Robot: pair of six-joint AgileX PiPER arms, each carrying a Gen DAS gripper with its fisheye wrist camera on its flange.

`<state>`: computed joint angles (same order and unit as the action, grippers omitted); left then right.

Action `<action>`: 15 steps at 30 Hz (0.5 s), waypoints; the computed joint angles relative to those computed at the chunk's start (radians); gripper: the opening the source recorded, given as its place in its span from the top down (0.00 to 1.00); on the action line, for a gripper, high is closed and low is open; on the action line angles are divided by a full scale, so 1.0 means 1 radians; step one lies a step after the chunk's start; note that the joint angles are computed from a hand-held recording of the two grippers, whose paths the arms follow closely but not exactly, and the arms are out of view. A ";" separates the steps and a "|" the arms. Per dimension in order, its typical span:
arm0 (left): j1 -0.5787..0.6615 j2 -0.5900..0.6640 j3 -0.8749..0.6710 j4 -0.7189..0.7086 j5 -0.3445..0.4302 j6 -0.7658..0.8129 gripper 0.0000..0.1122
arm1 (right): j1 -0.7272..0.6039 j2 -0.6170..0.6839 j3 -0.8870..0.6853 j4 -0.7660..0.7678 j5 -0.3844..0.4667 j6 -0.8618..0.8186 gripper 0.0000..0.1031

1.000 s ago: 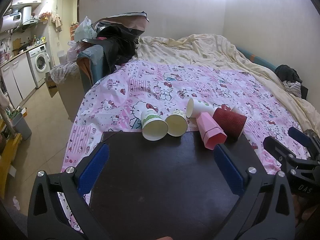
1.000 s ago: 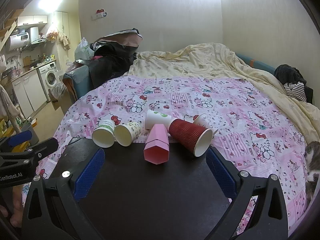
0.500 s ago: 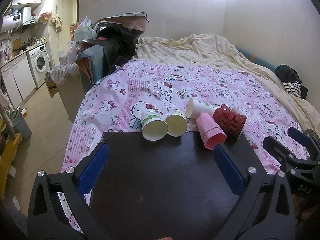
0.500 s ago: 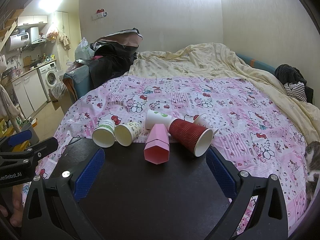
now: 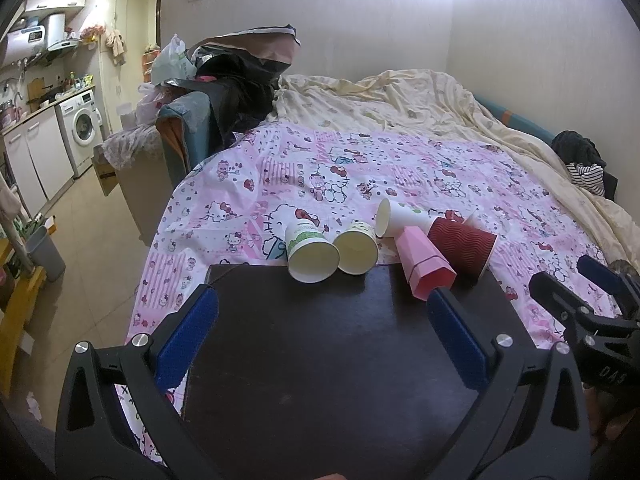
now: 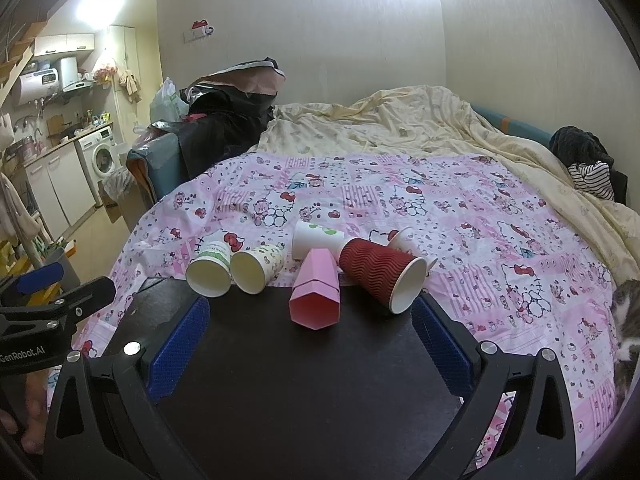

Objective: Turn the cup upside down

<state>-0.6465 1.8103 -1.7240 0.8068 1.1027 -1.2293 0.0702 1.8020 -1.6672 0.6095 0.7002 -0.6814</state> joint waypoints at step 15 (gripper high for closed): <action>0.003 -0.005 0.007 -0.003 -0.005 0.003 0.08 | 0.001 0.002 0.000 -0.002 -0.002 0.002 0.00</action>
<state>-0.6432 1.8057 -1.7169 0.8042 1.0980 -1.2264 0.0711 1.8042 -1.6671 0.6078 0.6984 -0.6799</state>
